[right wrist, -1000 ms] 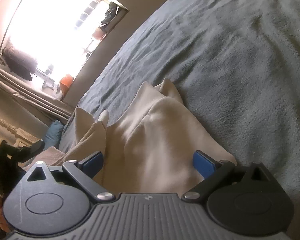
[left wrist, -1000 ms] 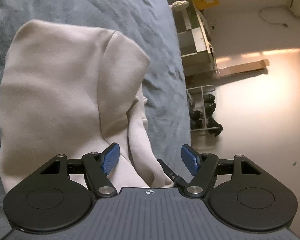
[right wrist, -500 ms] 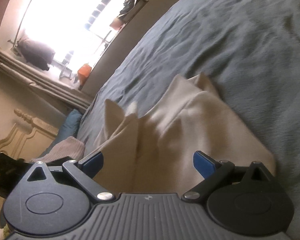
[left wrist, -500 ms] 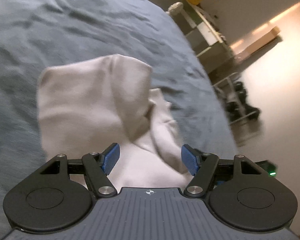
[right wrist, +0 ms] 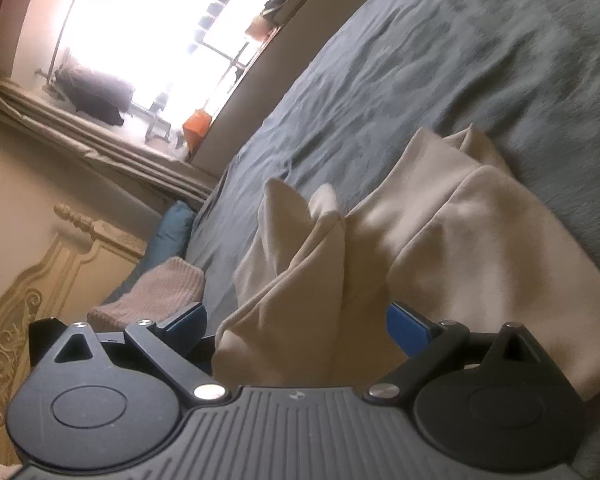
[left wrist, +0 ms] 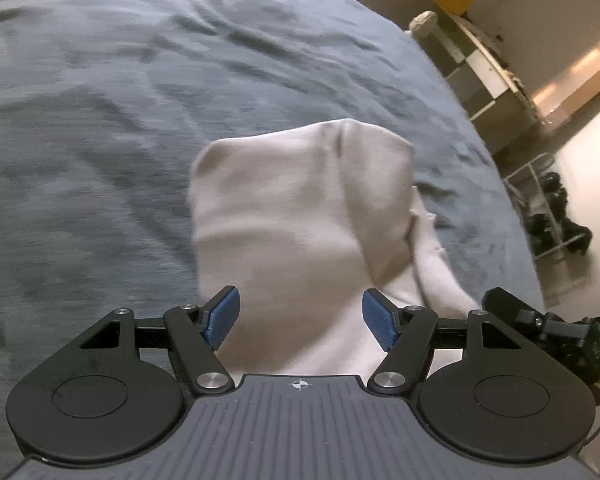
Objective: Fold clothes
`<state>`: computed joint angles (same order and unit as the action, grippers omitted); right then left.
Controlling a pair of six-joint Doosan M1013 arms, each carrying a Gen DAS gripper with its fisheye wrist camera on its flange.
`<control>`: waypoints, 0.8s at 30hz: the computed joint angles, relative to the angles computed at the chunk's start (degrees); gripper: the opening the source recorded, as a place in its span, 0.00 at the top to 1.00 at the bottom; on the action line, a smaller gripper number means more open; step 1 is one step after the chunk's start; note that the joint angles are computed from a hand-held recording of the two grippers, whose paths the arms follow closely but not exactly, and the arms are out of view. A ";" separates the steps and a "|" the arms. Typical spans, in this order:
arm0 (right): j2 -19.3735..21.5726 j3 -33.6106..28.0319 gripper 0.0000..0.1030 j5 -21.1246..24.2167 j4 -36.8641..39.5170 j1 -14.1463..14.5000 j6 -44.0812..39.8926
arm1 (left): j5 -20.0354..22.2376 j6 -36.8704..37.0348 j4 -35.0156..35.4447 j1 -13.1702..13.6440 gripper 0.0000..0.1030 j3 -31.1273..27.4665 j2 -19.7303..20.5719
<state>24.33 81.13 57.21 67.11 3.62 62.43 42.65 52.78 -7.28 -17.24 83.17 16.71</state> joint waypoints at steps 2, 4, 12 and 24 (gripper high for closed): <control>0.19 -0.43 0.04 0.66 -1.25 0.40 0.45 | 0.63 -1.82 2.04 -0.04 0.34 0.58 -0.42; -0.05 -0.11 0.04 1.28 -1.93 0.63 0.51 | 1.53 -2.91 2.96 0.10 0.34 1.02 -0.69; -1.74 0.98 0.04 2.06 -7.64 2.52 -2.72 | 3.39 -6.26 6.06 0.66 0.34 2.75 -1.08; -0.22 -2.01 0.80 -1.56 -14.10 4.52 -1.26 | 1.42 -6.04 9.68 0.01 0.34 3.57 -1.12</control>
<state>24.11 79.12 55.65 53.01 8.14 61.16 44.07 46.74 2.40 -17.23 86.75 15.59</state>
